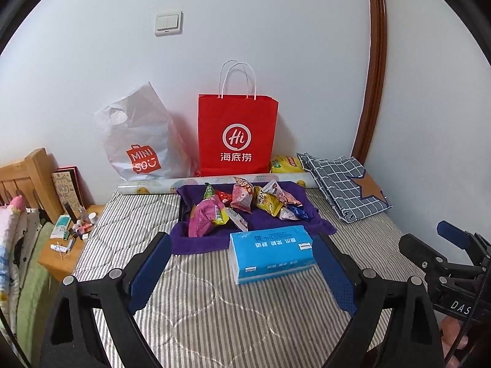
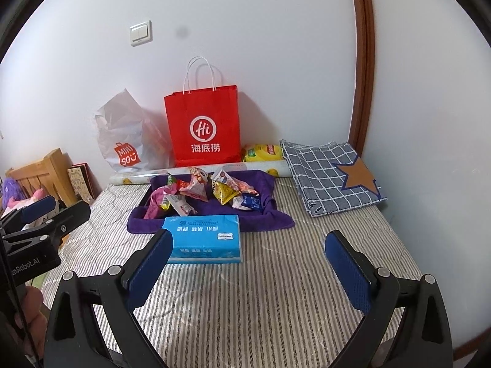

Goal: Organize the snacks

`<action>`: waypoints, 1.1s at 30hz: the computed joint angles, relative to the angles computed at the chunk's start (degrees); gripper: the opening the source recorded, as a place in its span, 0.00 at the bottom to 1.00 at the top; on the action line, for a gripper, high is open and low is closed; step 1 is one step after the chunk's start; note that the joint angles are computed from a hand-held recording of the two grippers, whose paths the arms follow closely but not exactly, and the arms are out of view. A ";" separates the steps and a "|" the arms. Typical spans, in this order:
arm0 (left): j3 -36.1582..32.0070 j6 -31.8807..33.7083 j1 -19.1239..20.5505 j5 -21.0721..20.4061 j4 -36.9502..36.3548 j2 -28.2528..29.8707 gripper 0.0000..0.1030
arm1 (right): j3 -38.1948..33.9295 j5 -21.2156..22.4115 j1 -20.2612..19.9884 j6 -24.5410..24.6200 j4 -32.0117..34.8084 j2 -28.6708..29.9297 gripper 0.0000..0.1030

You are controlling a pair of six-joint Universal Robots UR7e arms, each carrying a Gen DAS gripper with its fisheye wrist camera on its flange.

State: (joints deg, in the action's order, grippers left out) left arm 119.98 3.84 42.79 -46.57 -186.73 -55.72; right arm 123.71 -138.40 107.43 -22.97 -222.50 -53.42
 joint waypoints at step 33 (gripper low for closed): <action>0.78 -0.35 -0.37 0.31 -0.39 -0.48 0.90 | 0.60 -0.13 0.45 0.39 0.16 -0.21 0.96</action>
State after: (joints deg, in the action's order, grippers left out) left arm 120.76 3.49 42.42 -46.26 -187.12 -56.20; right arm 124.31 -138.53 107.88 -22.58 -222.34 -53.63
